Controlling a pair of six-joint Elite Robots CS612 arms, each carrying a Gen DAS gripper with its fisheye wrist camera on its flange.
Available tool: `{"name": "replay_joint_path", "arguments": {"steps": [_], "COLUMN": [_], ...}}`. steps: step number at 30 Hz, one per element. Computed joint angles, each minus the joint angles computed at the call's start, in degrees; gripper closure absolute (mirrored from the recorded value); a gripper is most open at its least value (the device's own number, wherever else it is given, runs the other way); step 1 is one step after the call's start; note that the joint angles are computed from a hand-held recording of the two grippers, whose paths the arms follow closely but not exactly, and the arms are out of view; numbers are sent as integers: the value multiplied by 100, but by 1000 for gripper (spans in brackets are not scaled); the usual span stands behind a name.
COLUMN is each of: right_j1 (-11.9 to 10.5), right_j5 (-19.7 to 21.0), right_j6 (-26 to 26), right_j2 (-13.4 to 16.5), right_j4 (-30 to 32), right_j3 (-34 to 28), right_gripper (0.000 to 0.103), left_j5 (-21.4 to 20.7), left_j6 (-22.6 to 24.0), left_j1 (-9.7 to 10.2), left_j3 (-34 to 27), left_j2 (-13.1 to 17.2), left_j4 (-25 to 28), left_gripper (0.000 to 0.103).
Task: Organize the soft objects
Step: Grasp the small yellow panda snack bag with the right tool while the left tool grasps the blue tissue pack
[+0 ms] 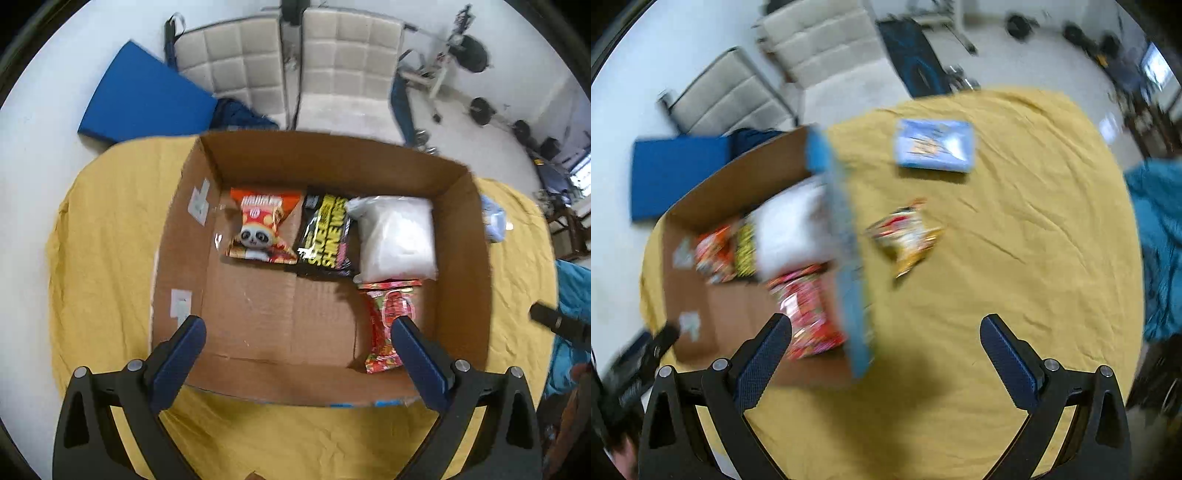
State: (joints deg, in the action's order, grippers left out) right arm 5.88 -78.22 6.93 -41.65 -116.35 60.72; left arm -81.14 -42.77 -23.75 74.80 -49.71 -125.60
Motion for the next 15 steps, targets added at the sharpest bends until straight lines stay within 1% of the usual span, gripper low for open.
{"name": "replay_joint_path", "arguments": {"steps": [1, 3, 4, 6, 7, 8, 9, 10, 11, 12, 13, 15], "right_j1": [-88, -173, -232, -274, -296, -305, -315, -313, -297, -279, -254, -211], "right_j5": [175, 376, 634, 795, 954, 1095, 1236, 1392, 1409, 1405, 1379, 1317], "right_j6": [111, 206, 337, 596, 722, 858, 932, 980, 1006, 1031, 984, 850], "right_j2": [203, 501, 689, 960, 1092, 1262, 1343, 1472, 1568, 1662, 1756, 1832], "right_j4": [219, 600, 803, 1000, 1045, 1220, 1271, 1391, 1495, 1629, 1794, 1872], "right_j3": [-235, -604, -822, -1133, -1272, -1486, -1571, -1728, -1850, -1980, -2120, -2209], "right_gripper": [0, 0, 0, 1, 3, 6, 9, 15, 24, 27, 35, 38], "left_j5": [-1, -40, -51, -67, -56, -73, -86, -70, -43, -27, -13, 30], "left_j6": [-68, -220, -283, -394, -449, -496, -525, -547, -576, -587, -594, -616], "left_j1": [-2, -8, -11, -25, -35, -44, -49, -55, -64, -70, -74, -84], "left_j3": [-57, -161, -227, -333, -368, -416, -458, -482, -534, -580, -628, -733], "left_j2": [45, 148, 197, 291, 320, 361, 396, 412, 448, 477, 505, 562], "left_j4": [107, 226, 330, 481, 556, 622, 673, 721, 790, 846, 902, 1010], "left_gripper": [0, 0, 0, 0, 0, 0, 0, 0, 0, 0, 0, 0]}}
